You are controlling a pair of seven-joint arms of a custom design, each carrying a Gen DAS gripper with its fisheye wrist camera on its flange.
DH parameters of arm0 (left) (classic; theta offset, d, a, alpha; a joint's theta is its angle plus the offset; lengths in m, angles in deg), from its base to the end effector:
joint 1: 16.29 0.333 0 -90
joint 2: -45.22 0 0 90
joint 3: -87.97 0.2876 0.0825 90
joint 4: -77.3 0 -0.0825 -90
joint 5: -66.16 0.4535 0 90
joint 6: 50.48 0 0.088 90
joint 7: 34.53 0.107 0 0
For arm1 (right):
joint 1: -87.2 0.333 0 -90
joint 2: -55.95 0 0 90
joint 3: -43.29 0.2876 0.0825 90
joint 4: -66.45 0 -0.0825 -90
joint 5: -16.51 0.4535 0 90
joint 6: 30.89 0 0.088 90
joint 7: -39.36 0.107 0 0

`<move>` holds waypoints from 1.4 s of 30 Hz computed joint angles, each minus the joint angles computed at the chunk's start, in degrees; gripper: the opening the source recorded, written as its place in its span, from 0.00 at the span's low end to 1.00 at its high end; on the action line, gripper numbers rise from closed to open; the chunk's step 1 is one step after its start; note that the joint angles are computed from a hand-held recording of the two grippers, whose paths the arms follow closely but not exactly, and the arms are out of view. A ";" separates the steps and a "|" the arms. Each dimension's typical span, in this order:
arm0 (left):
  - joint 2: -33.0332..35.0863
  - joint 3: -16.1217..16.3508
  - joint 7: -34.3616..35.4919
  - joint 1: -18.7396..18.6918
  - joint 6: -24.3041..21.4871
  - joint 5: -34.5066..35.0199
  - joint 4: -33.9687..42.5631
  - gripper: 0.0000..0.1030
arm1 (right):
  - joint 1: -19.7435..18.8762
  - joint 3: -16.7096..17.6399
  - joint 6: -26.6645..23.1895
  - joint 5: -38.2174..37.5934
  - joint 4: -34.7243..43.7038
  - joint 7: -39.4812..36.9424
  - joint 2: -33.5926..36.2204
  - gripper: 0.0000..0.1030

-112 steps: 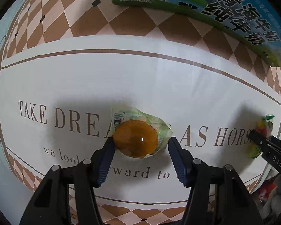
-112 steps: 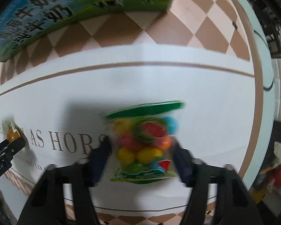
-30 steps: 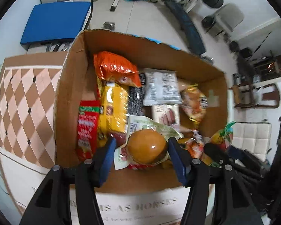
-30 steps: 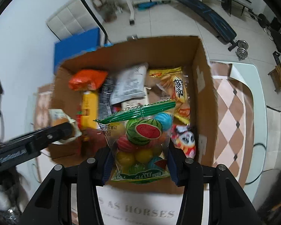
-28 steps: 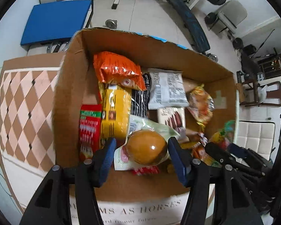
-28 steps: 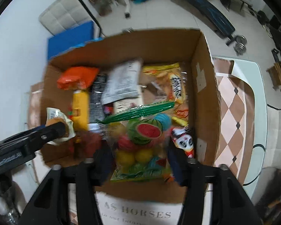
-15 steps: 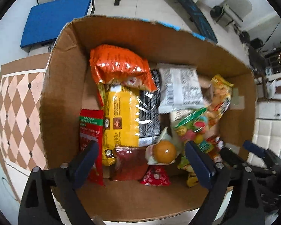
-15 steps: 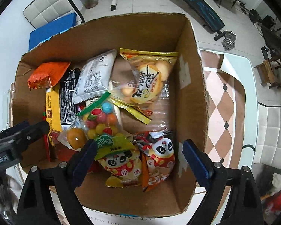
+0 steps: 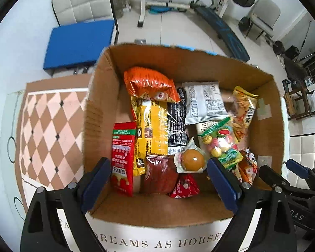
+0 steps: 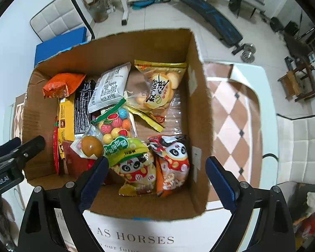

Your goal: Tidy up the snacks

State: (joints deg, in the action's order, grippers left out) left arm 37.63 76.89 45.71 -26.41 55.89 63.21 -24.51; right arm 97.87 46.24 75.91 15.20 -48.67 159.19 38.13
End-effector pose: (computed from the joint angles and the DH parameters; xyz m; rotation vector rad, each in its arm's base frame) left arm 0.5665 -0.2300 0.5902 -1.9381 2.3497 -0.2979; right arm 0.5396 0.1313 0.5651 -1.8061 2.3968 -0.1512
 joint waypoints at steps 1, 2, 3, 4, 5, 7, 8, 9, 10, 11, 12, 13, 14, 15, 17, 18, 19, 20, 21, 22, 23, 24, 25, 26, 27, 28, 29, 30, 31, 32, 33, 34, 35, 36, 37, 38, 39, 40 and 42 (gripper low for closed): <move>-1.46 -0.07 0.07 -0.04 0.96 0.47 -1.16 0.91 | 0.08 0.31 0.12 -0.46 -0.69 0.46 -1.15 0.93; -2.95 -0.07 0.13 -0.10 1.84 0.53 -2.42 0.91 | 0.11 0.54 0.20 -0.90 -1.32 0.90 -2.20 0.93; -3.97 -0.14 -0.04 -0.15 2.45 0.76 -3.23 0.91 | 0.15 0.85 0.29 -1.47 -2.02 1.39 -3.40 0.93; -5.62 -0.11 -0.14 -0.19 3.30 0.79 -4.49 0.91 | 0.20 1.17 0.47 -2.08 -2.83 1.85 -4.81 0.93; -6.89 -0.05 -0.17 -0.22 3.82 0.78 -5.33 0.91 | 0.26 1.52 0.52 -2.71 -3.59 2.33 -6.22 0.93; -10.08 -0.04 -0.36 -0.37 5.15 0.78 -7.53 0.91 | 0.46 2.04 0.56 -3.42 -4.84 3.01 -8.78 0.93; -11.44 0.01 -0.30 -0.46 5.65 0.73 -8.47 0.91 | 0.58 2.35 0.52 -3.75 -5.34 3.36 -9.95 0.93; -12.97 0.17 -0.07 -0.53 5.81 0.58 -9.23 0.91 | 0.67 2.67 0.30 -4.14 -5.78 3.69 -11.24 0.93; -14.85 0.22 -0.11 -0.58 6.10 0.59 -10.25 0.91 | 0.82 2.93 0.13 -4.38 -6.32 3.97 -12.75 0.93; -16.49 0.35 -0.07 -0.68 6.28 0.36 -11.17 0.91 | 0.95 3.22 -0.17 -4.61 -6.69 4.21 -14.06 0.93; -17.52 0.48 0.05 -0.77 6.28 0.09 -11.66 0.91 | 1.09 3.56 -0.36 -4.85 -7.20 4.54 -15.57 0.93; -18.98 0.59 0.10 -0.85 6.21 -0.10 -12.36 0.91 | 1.19 3.82 -0.64 -5.03 -7.55 4.81 -16.87 0.93; -20.46 0.68 0.04 -0.93 5.99 -0.33 -13.01 0.91 | 1.29 4.14 -0.91 -5.25 -7.84 5.07 -18.03 0.93; -22.24 0.90 0.12 -1.10 5.92 -0.76 -13.91 0.91 | 1.50 4.48 -1.29 -5.35 -8.20 5.34 -19.64 0.93; -24.87 0.87 0.37 -1.18 5.71 -0.57 -15.09 0.91 | 1.77 5.10 -2.09 -5.61 -8.24 5.73 -21.72 0.93; -26.09 0.85 0.37 -1.20 5.64 -0.49 -15.65 0.91 | 1.92 5.47 -2.53 -5.80 -8.35 5.95 -23.13 0.93; -27.85 1.02 0.33 -1.31 5.69 -0.68 -16.50 0.91 | 2.06 5.82 -2.85 -5.95 -8.41 6.15 -24.29 0.93; -29.16 1.08 0.34 -1.37 5.65 -0.73 -17.00 0.91 | 2.17 6.16 -3.24 -6.10 -8.42 6.37 -25.43 0.93; -30.25 1.11 0.44 -1.39 5.48 -0.64 -17.33 0.91 | 2.27 6.56 -3.70 -6.25 -8.41 6.70 -26.56 0.93; -31.60 1.28 0.61 -1.46 5.23 -0.67 -17.69 0.91 | 2.45 6.94 -4.15 -6.25 -8.35 7.02 -27.70 0.93; -32.69 1.35 0.70 -1.50 5.14 -0.68 -18.04 0.91 | 2.63 7.24 -4.52 -6.23 -8.26 7.25 -28.68 0.93; -33.65 1.34 0.84 -1.48 4.98 -0.53 -18.20 0.91 | 2.73 7.58 -4.96 -6.32 -8.04 7.43 -29.47 0.93; -34.85 1.43 0.87 -1.50 4.72 -0.54 -18.46 0.91 | 2.86 7.94 -5.46 -6.36 -7.84 7.70 -30.39 0.93; -35.82 1.59 0.99 -1.62 4.43 -0.73 -18.58 0.91 | 3.01 8.30 -5.97 -6.34 -7.60 8.01 -31.35 0.93; -36.43 1.58 1.04 -1.60 4.36 -0.72 -18.70 0.91 | 3.14 8.69 -6.68 -6.31 -7.10 8.26 -32.05 0.93; -37.70 1.54 1.09 -1.60 4.05 -0.57 -18.99 0.91 | 3.26 8.95 -7.07 -6.19 -6.81 8.52 -32.51 0.93; -38.38 1.60 1.11 -1.62 3.83 -0.63 -19.00 0.91 | 3.40 9.20 -7.61 -6.06 -6.46 8.81 -33.21 0.93; -39.21 1.67 1.20 -1.66 3.60 -0.65 -19.05 0.91 | 3.38 9.51 -8.24 -6.15 -6.05 9.07 -33.70 0.93; -40.03 1.62 1.29 -1.63 3.59 -0.50 -19.21 0.91 | 3.40 9.85 -8.96 -6.29 -5.47 9.18 -34.20 0.93; -40.80 1.54 1.37 -1.64 3.53 -0.37 -19.21 0.91 | 3.43 10.11 -9.48 -6.37 -5.04 9.29 -34.55 0.93; -41.36 1.55 1.45 -1.70 3.37 -0.39 -19.11 0.91 | 3.41 10.44 -9.94 -6.48 -4.56 9.52 -34.96 0.93; -42.10 1.58 1.56 -1.83 3.35 -0.47 -19.14 0.91 | 3.38 10.80 -10.60 -6.60 -3.93 9.73 -35.27 0.93; -42.46 1.54 1.65 -1.83 3.34 -0.40 -19.09 0.91 | 3.42 11.06 -11.01 -6.62 -3.45 9.87 -35.50 0.93; -43.03 1.54 1.81 -1.95 3.23 -0.43 -19.06 0.91 | 3.44 11.41 -11.52 -6.75 -2.86 10.00 -35.82 0.93; -43.41 1.51 1.84 -1.98 3.18 -0.44 -19.06 0.91 | 3.40 11.62 -11.86 -6.92 -2.64 10.09 -36.12 0.93; -43.92 1.43 1.82 -1.98 3.11 -0.38 -19.03 0.91 | 3.41 11.88 -12.28 -7.06 -2.20 10.09 -36.29 0.93; -44.33 1.45 1.86 -2.06 3.09 -0.44 -19.05 0.91 | 3.41 12.09 -12.76 -7.15 -1.73 10.08 -36.41 0.93; -44.70 1.48 1.86 -2.13 3.01 -0.54 -18.96 0.91 | 3.41 12.28 -13.22 -7.18 -1.28 10.15 -36.53 0.93; -45.21 1.52 1.75 -2.17 3.25 -0.71 -19.00 0.91 | 3.39 12.67 -13.95 -7.33 -0.60 10.22 -36.77 0.93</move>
